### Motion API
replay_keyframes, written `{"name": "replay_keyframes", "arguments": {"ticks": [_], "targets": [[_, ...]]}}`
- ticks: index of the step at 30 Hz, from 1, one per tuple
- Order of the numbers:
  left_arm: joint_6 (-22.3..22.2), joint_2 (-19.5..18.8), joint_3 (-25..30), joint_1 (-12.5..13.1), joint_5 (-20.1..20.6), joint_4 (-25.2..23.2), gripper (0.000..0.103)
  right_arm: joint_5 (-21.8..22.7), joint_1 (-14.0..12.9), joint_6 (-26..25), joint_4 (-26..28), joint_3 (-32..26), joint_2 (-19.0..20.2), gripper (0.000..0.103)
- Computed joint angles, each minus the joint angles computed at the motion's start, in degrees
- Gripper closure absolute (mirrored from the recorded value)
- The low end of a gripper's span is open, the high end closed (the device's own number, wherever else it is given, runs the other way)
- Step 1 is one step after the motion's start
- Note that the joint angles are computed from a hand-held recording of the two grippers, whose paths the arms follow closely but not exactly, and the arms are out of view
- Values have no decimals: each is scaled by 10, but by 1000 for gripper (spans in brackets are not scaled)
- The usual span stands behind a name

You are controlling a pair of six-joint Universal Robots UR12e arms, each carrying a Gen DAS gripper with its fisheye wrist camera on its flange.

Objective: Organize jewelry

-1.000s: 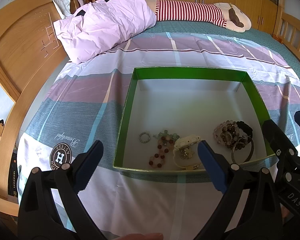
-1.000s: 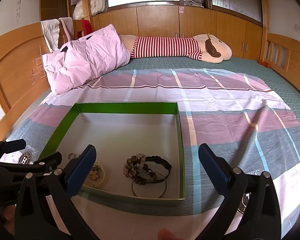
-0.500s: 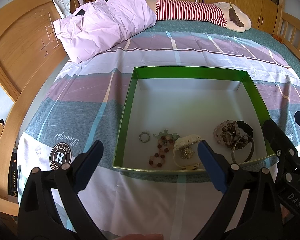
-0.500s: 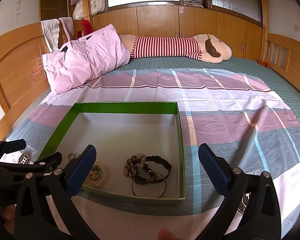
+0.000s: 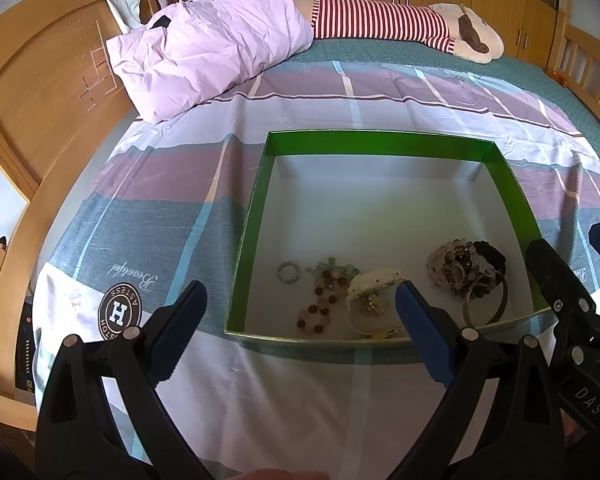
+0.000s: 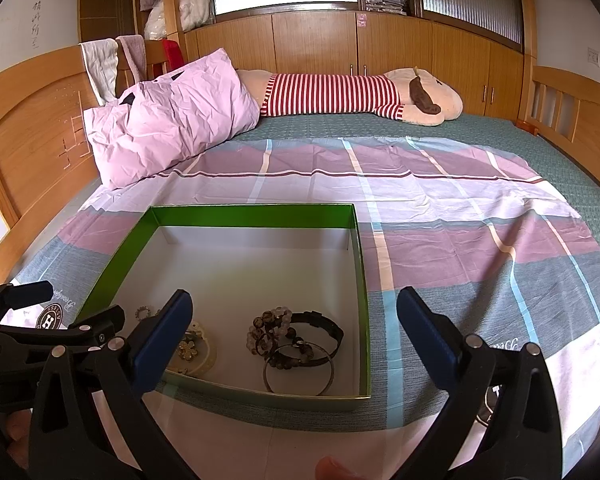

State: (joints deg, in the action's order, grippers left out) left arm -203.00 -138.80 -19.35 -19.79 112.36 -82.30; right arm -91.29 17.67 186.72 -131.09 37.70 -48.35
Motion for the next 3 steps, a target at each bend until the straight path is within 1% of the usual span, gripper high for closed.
{"name": "replay_keyframes", "arguments": {"ticks": [3], "targets": [[3,-1,2,0,-2,-1,7,-2,0,-4,4,-1,0,1]]}}
